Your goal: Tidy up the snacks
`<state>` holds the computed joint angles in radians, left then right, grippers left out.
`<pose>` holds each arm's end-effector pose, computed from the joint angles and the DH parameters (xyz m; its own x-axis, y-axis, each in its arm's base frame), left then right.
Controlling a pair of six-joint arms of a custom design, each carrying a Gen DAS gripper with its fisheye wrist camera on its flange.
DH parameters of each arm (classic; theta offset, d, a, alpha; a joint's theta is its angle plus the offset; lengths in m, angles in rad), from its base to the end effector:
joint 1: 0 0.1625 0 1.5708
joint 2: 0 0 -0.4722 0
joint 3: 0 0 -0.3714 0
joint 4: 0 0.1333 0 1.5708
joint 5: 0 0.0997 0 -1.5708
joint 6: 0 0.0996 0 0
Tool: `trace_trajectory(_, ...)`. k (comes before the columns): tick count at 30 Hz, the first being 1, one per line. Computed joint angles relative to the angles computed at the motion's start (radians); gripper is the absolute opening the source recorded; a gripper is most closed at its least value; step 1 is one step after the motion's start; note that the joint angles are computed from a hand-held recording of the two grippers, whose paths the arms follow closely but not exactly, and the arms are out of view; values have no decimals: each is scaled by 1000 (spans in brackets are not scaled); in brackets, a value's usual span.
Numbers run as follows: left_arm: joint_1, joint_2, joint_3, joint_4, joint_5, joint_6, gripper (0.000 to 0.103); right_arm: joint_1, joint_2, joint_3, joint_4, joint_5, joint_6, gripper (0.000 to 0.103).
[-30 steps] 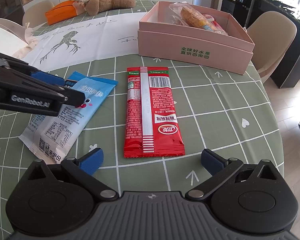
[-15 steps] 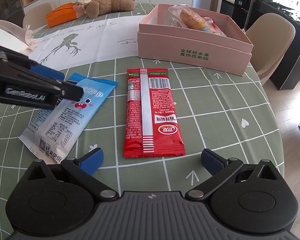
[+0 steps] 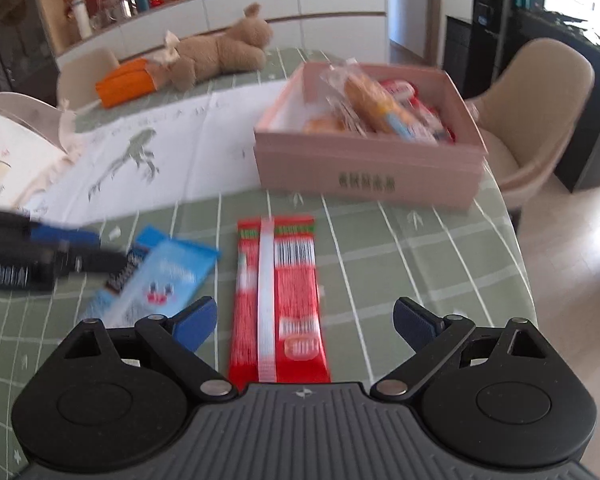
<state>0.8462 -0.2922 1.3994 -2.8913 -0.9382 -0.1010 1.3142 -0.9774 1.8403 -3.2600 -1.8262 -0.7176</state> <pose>-0.3418 -0.6760 -0.0911 -0.7487 0.3648 -0.5536 0.5753 0.7725 -0.2689 -0.0588 -0.6503 0.2798 -0.7826 -0.1106 0.6126 -0.4548 0.7734 -0.4415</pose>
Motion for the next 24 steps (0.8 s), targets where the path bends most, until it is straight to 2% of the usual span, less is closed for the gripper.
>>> trace_trajectory(4,-6,18,-31,71,0,-7,51,-8,47,-89,106,30,49,94)
trace_trajectory(5,-7,25,-38,81,3,-7,51,-13,53,-102,128,39,60,85)
trace_trajectory(6,-8,33,-51,97,9,-9,51,-17,57,-113,156,42,75,69)
trace_trajectory(7,-9,40,-64,112,18,-9,51,-18,55,-106,143,41,65,65)
trace_trajectory(8,-12,50,-78,129,30,-9,51,-15,51,-101,145,28,52,51)
trace_trajectory(9,-13,57,-91,145,38,-9,51,-16,45,-93,138,17,37,46)
trace_trajectory(14,-13,96,-158,248,63,-9,51,-41,0,-38,108,9,52,46)
trace_trajectory(17,-19,112,-166,241,67,39,59,-55,-19,-15,86,10,59,47)
trace_trajectory(19,-18,118,-169,235,52,69,75,-63,-25,-13,89,20,61,47)
trace_trajectory(20,-15,120,-170,230,35,84,79,-64,-25,-16,91,20,62,49)
trace_trajectory(21,-14,119,-167,224,24,87,81,-63,-23,-18,90,15,62,53)
trace_trajectory(23,-15,113,-154,190,26,79,79,-58,-15,-24,85,3,54,62)
trace_trajectory(24,-18,114,-152,178,52,70,77,-56,-11,-25,79,-4,46,67)
